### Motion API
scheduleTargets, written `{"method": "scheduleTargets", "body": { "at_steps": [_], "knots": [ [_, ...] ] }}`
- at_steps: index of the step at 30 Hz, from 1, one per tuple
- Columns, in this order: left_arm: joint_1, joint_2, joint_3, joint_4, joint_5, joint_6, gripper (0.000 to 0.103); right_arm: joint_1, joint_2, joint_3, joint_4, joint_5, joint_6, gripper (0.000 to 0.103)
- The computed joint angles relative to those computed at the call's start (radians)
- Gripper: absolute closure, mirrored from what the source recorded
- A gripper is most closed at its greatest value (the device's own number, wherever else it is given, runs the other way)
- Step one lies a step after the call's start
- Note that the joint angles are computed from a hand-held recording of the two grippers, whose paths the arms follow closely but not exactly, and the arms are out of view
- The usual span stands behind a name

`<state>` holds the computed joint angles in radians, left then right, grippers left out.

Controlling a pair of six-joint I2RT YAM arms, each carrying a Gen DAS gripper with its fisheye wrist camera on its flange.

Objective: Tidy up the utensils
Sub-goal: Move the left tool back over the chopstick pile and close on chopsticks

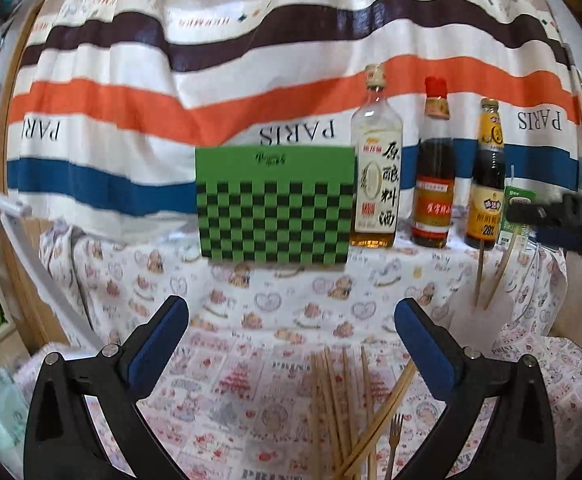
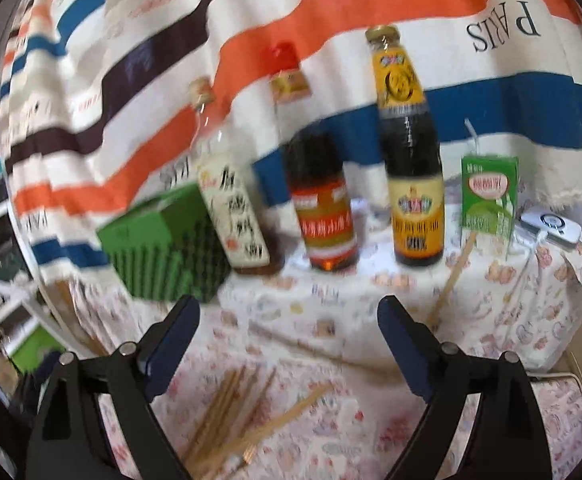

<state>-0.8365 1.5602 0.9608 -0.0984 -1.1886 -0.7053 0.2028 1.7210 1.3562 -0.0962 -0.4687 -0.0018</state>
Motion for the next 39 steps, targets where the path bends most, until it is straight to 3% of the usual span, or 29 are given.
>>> {"method": "scheduleTargets", "body": {
  "at_steps": [3,10,13,19,24,28,32,34,37,39],
  "knots": [
    [0.018,-0.003,-0.043,0.058,0.054,-0.052,0.001,-0.002,-0.023,-0.05,-0.046,0.046,-0.051,0.012],
    [0.109,0.052,-0.05,0.006,0.164,-0.166,0.001,-0.037,-0.036,-0.197,0.019,0.108,-0.099,0.01],
    [0.135,0.034,-0.079,0.029,0.22,-0.169,0.001,-0.03,0.023,-0.161,-0.036,0.129,-0.154,0.01],
    [0.131,0.055,-0.063,0.021,0.233,-0.145,0.001,-0.009,0.207,0.03,-0.274,0.204,-0.189,0.01],
    [0.169,0.046,-0.11,0.13,0.377,-0.111,0.001,0.002,0.233,0.028,-0.254,0.275,-0.206,0.01],
    [0.188,0.094,-0.075,0.087,0.397,-0.118,0.001,0.003,0.249,0.036,-0.257,0.289,-0.216,0.01],
    [0.209,0.164,0.001,-0.014,0.473,-0.086,0.017,0.015,0.292,0.079,-0.316,0.277,-0.247,0.01],
    [0.202,0.173,0.003,0.008,0.49,-0.055,0.02,0.023,0.306,0.087,-0.323,0.291,-0.249,0.01],
    [0.182,0.174,0.003,0.039,0.516,-0.014,0.035,0.024,0.31,0.097,-0.334,0.284,-0.252,0.01],
    [0.183,0.158,-0.013,0.094,0.607,0.027,0.044,0.019,0.304,0.099,-0.342,0.262,-0.267,0.016]
  ]
}}
